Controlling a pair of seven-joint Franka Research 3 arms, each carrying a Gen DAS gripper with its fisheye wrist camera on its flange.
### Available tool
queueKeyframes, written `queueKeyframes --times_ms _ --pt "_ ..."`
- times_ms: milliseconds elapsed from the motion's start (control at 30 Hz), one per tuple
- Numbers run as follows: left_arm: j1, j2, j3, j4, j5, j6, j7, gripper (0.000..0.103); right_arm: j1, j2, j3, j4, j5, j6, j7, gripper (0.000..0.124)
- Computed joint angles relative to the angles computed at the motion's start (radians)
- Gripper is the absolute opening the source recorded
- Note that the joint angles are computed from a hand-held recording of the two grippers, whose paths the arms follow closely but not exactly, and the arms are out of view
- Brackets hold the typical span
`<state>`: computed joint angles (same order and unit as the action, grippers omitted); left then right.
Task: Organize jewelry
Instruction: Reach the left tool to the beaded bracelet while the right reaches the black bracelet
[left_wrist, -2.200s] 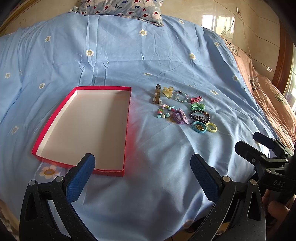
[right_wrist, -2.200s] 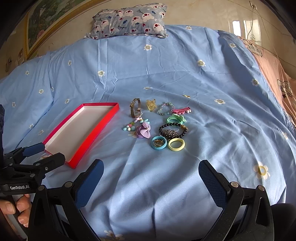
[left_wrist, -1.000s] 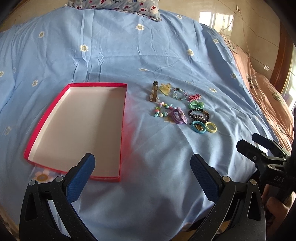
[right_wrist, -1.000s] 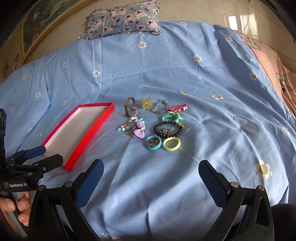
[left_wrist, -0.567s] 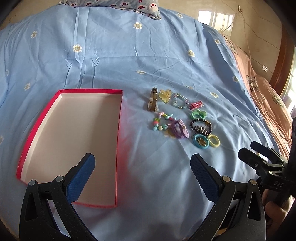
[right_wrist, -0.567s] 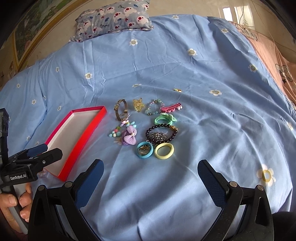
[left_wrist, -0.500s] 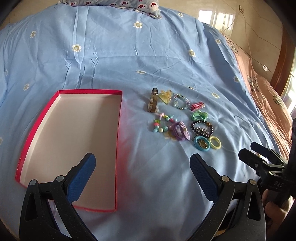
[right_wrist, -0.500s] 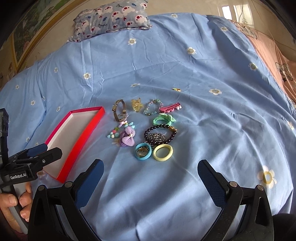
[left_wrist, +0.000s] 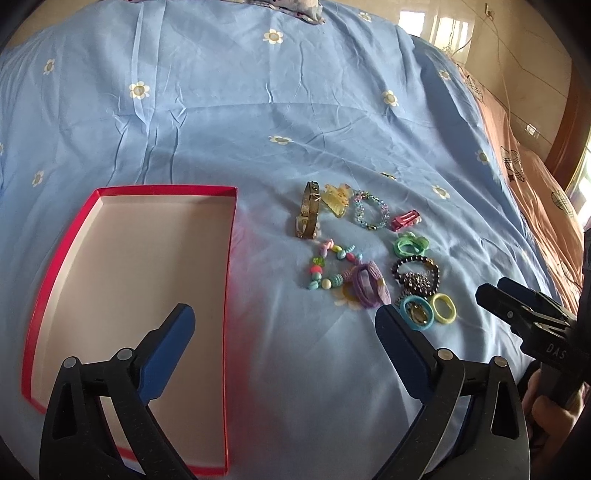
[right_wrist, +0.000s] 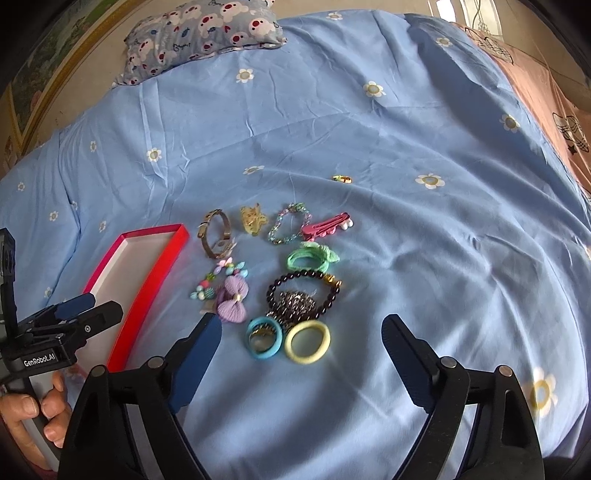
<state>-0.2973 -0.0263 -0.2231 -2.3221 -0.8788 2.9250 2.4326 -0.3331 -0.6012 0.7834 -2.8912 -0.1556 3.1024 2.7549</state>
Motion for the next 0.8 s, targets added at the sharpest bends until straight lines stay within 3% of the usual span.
queueKeyframes --times_ms 133,367,600,800 --pt "0.011 0.041 -0.011 0.035 0.041 -0.006 -0.034 0.095 -0.038 0.042 0.000 0.016 -0.013 0.010 -0.019 0.082" --pt "0.057 0.132 -0.052 0.106 0.180 -0.045 -0.137 0.076 -0.120 0.149 0.015 0.051 -0.035 0.026 -0.062 0.056" --pt "0.091 0.226 -0.093 0.189 0.354 -0.077 -0.252 0.070 -0.177 0.239 0.012 0.091 -0.078 0.023 -0.079 0.048" --pt "0.100 0.306 -0.114 0.266 0.537 -0.126 -0.371 0.057 -0.255 0.320 0.051 0.140 -0.177 0.004 -0.045 0.040"
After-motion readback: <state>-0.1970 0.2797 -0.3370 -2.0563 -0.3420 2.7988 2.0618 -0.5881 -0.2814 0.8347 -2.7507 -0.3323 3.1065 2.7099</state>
